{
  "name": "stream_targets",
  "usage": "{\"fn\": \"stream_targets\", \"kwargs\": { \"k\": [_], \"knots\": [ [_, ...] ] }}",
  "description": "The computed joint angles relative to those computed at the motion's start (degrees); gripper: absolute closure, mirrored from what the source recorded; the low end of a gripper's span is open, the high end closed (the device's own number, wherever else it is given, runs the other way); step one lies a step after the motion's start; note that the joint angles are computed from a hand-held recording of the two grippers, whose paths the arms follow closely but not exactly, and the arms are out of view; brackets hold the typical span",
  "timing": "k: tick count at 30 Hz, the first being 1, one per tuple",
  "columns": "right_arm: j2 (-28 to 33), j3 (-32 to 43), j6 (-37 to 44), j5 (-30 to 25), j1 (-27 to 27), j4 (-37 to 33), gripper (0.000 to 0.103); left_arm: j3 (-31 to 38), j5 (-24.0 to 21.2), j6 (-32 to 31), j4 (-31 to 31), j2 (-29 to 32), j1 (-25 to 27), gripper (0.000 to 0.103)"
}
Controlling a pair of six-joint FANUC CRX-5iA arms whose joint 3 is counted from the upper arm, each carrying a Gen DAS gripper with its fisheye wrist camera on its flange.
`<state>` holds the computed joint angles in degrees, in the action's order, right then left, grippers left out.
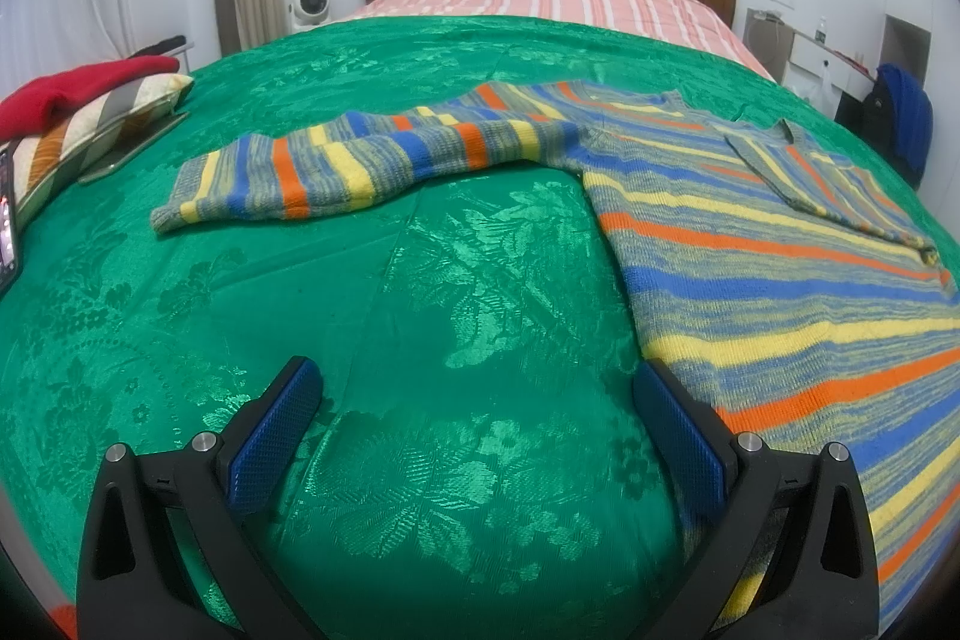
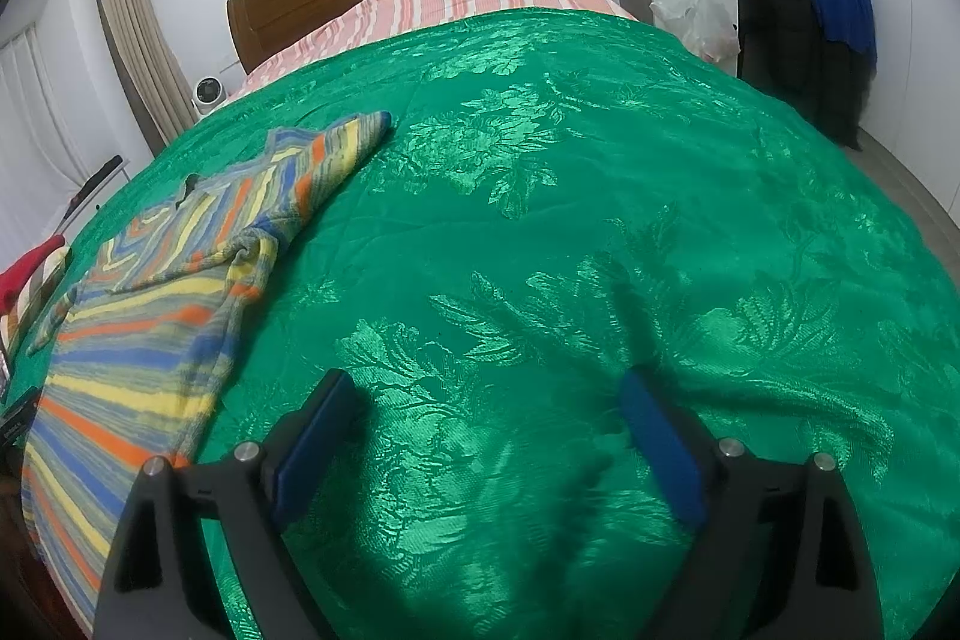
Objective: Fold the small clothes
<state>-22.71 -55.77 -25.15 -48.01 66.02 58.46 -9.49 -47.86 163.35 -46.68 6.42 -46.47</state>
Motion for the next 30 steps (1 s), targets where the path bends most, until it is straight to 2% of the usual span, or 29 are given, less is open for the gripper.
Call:
{"fn": "stream_targets", "kwargs": {
  "k": [30],
  "knots": [
    [1.39,1.12,1.41,-0.85,0.25,-1.19,0.012,0.21,-0.37,-0.73,0.76,0.15,0.12,0.000]
  ]
}}
